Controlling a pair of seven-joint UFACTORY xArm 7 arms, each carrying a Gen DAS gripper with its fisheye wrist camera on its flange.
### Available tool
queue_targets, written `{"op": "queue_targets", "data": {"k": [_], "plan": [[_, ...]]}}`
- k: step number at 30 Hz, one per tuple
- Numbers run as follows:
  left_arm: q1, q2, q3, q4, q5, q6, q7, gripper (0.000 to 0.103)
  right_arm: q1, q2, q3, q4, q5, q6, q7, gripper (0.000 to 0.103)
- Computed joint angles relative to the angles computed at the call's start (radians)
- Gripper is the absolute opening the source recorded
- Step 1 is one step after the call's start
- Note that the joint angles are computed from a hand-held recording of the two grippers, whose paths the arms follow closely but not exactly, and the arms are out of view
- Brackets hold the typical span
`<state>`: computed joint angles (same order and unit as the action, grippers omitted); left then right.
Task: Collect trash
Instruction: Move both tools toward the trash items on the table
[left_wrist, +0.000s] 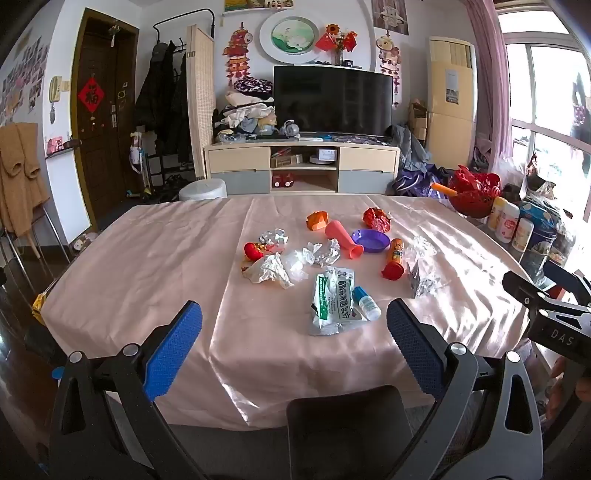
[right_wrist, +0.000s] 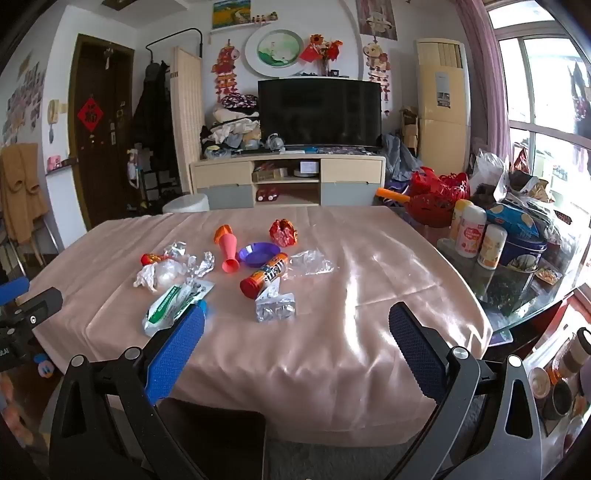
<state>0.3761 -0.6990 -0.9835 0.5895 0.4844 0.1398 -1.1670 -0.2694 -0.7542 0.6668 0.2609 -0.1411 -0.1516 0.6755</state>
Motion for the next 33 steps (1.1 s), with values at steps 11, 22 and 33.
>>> {"op": "queue_targets", "data": {"k": [11, 22, 33], "plan": [[-0.003, 0.003, 0.002, 0.000, 0.003, 0.000, -0.003, 0.095, 0.002, 0.007, -0.009, -0.002, 0.001, -0.009, -0.005, 0.100], [-0.004, 0.003, 0.005, -0.001, 0.004, -0.001, -0.003, 0.095, 0.004, 0.013, -0.008, 0.015, 0.007, 0.007, -0.009, 0.100], [-0.007, 0.007, 0.014, -0.016, 0.008, -0.010, -0.007, 0.095, -0.019, 0.039, 0.015, 0.018, 0.011, -0.003, -0.004, 0.100]]}}
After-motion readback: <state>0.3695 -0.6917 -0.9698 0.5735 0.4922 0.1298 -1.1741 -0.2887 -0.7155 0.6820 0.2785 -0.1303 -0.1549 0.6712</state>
